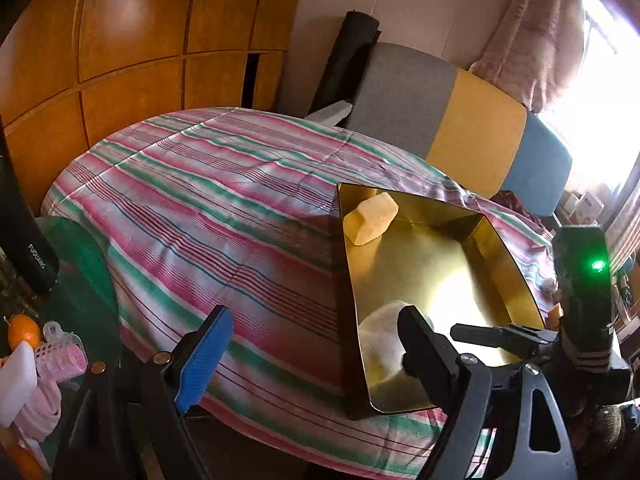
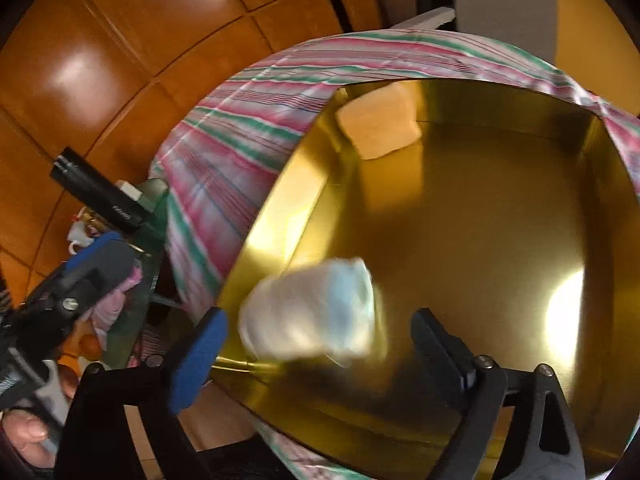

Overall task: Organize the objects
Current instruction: 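Carry the knit sock into the gold tray and open the right gripper, then move the left gripper to the items and grasp the plastic-wrapped white bundle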

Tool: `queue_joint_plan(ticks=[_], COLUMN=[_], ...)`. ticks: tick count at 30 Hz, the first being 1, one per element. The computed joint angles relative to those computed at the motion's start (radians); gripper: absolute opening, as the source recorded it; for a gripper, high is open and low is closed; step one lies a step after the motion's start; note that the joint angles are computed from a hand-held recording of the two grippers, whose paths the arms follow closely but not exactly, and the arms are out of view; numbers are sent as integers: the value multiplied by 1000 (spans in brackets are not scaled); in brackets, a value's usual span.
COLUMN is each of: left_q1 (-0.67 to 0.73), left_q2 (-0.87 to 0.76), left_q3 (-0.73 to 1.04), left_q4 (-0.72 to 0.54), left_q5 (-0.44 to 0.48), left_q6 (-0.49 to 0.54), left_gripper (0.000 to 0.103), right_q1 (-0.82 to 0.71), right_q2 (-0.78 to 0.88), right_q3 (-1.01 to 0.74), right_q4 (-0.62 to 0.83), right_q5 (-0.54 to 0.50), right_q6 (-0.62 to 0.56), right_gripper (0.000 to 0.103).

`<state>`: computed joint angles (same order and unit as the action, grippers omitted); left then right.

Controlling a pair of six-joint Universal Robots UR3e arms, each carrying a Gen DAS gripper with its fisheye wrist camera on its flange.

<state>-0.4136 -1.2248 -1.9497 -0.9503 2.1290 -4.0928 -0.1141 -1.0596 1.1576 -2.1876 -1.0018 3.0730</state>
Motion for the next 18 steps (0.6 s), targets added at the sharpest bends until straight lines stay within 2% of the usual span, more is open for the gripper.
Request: queue_joint_plan(ticks=[3,5,10,14,18], left_q1=[-2,1,-16,-52,-90], left_q2=[-6,-17,-52,-102,-163], left_q3=[-2,4,42,91,150], left_q4=[16,24,25,19,20], left_q5=[-12,-26,-27,-10,8], left_q6=[4,12,9,21,47], left_gripper=[86,86,86,86,86], right_q1=[-23,-44,-70,-81,-66], right_q2=[-52,-104,-216,-293,-394], right_q3=[83,149,281,365,487], right_q4=[-63,-103,-199,-266,-435], right_q5=[6,-1,-88,-204,-398], right_q6=[28,36,57,64,60], right_gripper=[97,103,103,103,103])
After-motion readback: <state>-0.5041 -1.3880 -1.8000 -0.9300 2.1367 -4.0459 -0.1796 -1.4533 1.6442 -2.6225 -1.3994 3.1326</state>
